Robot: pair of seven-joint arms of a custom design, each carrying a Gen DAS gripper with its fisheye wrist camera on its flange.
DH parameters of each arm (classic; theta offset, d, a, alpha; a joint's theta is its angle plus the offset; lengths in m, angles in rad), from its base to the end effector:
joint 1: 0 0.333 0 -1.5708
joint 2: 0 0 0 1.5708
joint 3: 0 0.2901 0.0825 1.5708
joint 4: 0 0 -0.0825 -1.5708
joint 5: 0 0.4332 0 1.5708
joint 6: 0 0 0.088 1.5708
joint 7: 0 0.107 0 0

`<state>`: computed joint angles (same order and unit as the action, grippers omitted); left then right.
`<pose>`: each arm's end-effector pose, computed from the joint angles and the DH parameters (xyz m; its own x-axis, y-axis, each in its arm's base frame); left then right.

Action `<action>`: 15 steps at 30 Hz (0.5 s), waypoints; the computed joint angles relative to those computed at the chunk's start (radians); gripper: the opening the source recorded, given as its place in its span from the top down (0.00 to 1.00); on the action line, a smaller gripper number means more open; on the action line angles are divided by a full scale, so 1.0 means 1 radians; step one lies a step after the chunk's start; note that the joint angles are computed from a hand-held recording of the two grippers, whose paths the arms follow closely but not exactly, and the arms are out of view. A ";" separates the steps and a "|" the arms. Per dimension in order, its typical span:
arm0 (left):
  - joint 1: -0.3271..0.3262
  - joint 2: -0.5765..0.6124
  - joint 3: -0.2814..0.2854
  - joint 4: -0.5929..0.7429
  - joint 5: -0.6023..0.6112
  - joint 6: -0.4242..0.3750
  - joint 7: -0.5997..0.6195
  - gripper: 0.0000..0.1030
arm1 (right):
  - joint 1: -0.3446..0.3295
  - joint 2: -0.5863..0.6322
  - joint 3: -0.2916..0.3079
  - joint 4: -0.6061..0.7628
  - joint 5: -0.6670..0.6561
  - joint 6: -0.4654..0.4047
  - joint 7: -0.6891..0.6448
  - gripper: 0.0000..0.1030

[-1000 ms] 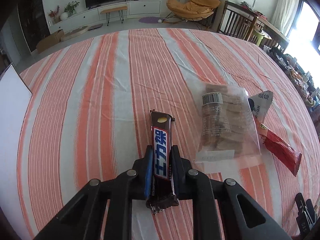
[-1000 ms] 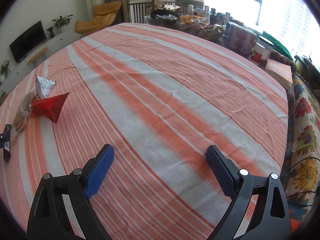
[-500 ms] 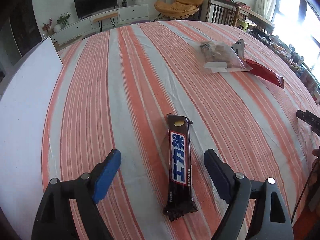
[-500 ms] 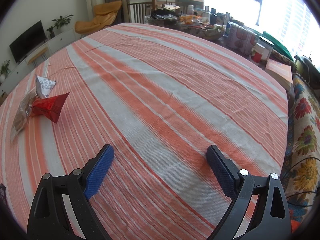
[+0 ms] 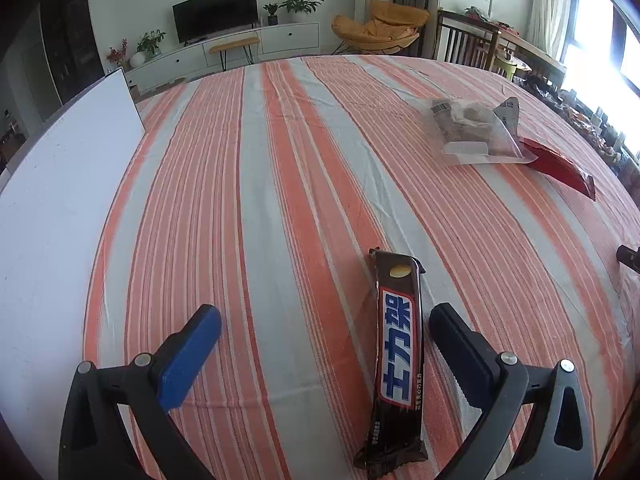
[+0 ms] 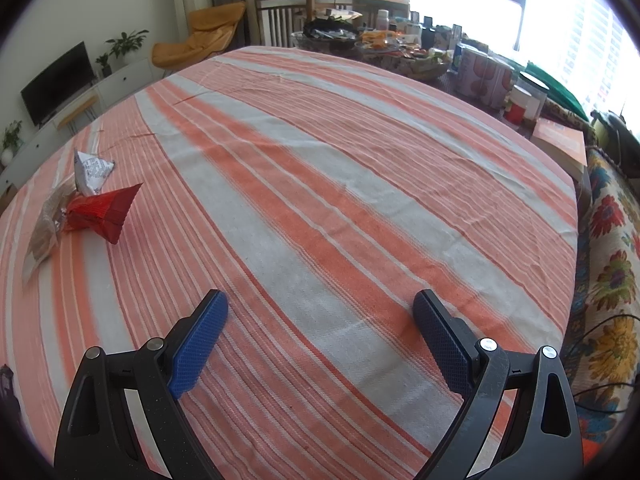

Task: Organize snacks
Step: 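Lower the chocolate bar back onto the table and open the left tool, then grasp the red wrapped bar with the right tool and lift it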

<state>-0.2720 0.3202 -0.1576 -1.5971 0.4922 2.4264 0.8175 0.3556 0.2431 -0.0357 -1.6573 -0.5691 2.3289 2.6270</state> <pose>0.6729 -0.2928 0.4652 0.0558 -0.9984 -0.0029 -0.8112 -0.0436 -0.5831 0.6780 0.2169 0.4745 -0.4083 -0.9127 -0.0153 -0.7246 0.3343 -0.6027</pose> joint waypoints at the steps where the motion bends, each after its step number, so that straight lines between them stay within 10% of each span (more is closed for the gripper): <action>1: 0.000 0.002 0.000 0.004 -0.001 -0.001 0.001 0.00 | 0.000 0.000 0.000 -0.001 0.000 0.004 0.001 0.07; 8: -0.001 0.003 0.001 0.005 -0.001 -0.002 0.002 0.00 | -0.002 -0.027 -0.002 -0.042 -0.010 0.055 0.044 0.09; 15: 0.000 0.002 0.001 0.004 -0.003 -0.001 0.002 0.00 | -0.005 -0.014 0.005 0.011 -0.216 0.291 -0.033 0.10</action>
